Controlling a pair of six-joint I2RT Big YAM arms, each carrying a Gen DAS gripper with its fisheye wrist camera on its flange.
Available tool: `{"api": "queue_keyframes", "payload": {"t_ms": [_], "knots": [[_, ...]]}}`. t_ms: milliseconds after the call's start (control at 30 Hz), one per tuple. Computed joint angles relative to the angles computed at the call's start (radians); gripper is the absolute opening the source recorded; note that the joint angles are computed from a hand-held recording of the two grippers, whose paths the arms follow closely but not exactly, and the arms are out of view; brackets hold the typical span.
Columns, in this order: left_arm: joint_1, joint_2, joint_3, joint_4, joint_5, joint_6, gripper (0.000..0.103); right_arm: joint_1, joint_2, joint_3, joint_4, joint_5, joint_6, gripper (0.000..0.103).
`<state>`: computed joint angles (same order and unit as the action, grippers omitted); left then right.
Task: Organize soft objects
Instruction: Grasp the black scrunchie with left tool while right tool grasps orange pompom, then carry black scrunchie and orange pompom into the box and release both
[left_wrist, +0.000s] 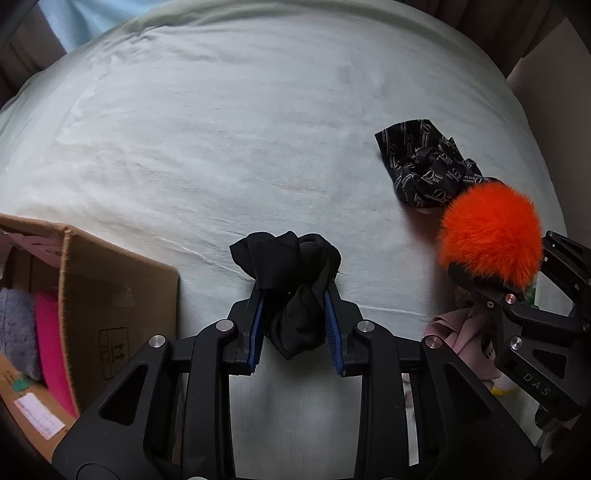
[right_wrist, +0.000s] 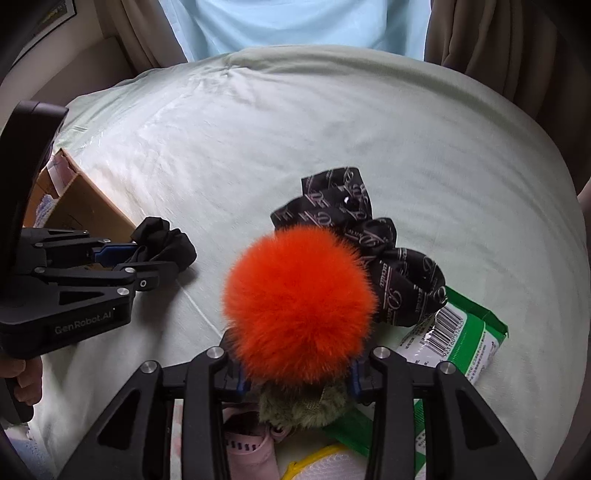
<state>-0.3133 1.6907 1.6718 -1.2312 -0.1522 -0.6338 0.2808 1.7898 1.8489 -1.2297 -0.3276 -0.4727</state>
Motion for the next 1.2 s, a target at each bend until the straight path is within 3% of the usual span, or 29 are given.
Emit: {"api": "queue_keyframes", "payload": {"t_ms": [367,733,1000,1200], "knots": [[-0.040,-0.074,0.120,-0.087,-0.031,0.023,0.025,-0.015,-0.109,0.047,-0.034,-0.019,0.040,0.035],[-0.100,-0.166,0.352,-0.324,-0.114,0.034,0.025,0.004,-0.216,0.224,-0.206,-0.003,0.146,0.035],[-0.052,-0.253,0.454,-0.428,-0.098,0.075,0.025,0.114,-0.237,0.401,-0.311,0.067,0.369,0.035],[0.098,-0.352,0.416,-0.442,-0.029,0.196,0.025,0.269,-0.212,0.523,-0.343,0.192,0.540,0.035]]}}
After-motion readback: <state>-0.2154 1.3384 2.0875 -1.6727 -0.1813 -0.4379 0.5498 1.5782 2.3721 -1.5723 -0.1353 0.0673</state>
